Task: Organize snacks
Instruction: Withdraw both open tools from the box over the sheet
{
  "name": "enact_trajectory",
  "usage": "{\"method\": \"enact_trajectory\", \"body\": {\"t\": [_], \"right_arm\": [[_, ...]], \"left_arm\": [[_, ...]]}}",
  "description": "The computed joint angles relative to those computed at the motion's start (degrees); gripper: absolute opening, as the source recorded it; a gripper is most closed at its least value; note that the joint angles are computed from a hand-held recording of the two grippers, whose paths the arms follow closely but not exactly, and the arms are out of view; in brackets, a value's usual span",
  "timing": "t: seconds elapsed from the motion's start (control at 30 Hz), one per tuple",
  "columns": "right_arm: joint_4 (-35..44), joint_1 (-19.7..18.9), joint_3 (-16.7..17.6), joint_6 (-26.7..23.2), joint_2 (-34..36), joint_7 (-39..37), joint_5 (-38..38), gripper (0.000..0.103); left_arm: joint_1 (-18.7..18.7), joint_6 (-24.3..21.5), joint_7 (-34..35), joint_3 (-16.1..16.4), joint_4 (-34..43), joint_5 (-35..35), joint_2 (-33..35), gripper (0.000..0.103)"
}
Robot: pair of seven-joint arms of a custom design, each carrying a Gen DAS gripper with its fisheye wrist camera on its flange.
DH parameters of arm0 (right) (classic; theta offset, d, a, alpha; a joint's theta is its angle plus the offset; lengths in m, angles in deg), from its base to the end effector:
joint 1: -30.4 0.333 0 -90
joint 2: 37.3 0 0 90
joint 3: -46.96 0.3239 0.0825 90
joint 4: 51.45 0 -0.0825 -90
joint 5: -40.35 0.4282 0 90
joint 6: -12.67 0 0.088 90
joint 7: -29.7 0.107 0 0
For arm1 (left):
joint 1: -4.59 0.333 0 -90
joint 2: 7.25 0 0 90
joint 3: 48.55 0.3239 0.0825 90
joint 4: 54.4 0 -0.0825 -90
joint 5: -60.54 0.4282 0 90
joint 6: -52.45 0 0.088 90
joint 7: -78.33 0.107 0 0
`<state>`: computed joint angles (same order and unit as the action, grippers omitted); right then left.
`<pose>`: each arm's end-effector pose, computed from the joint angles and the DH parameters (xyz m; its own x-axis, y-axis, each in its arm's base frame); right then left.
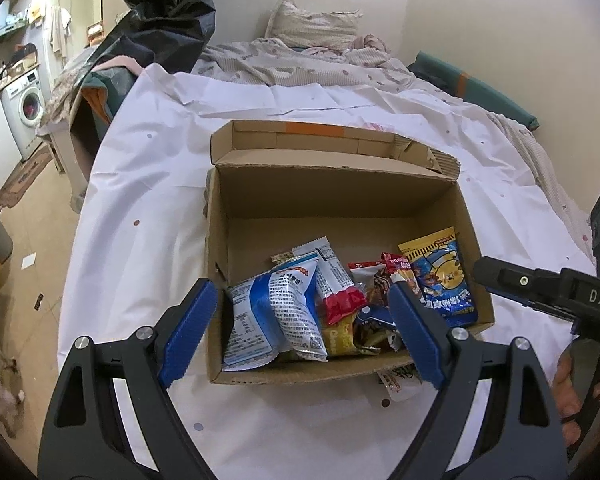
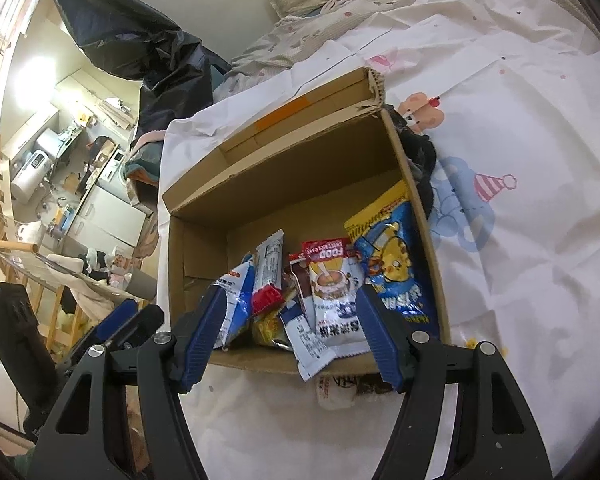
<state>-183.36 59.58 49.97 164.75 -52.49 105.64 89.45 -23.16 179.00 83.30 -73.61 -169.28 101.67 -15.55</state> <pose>0.4706 0.2731 0.5036 0.2879 -0.7700 -0.5694 -0.8839 0.0153 -0.4675 0.3675 -0.4660 0.5527 0.1673 -0.9803 0.1054 -0.7029 -0.1935 -0.6844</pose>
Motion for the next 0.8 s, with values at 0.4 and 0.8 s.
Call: {"method": "enact_trajectory", "body": {"t": [0.4,0.8], "right_arm": [[-6.52,-0.20,-0.32,-1.91,-5.91,6.74,-5.16,0.071],[-10.85,-2.59,-0.98,-4.30,-8.19,14.31,-12.09,0.081]], "left_arm": [[-1.29,-3.75,-0.80,-1.61,-1.82,-2.68,-2.08,0.086],[-1.80,-3.68,-3.29,-1.70,-4.52,-8.30,-3.35,0.086]]}}
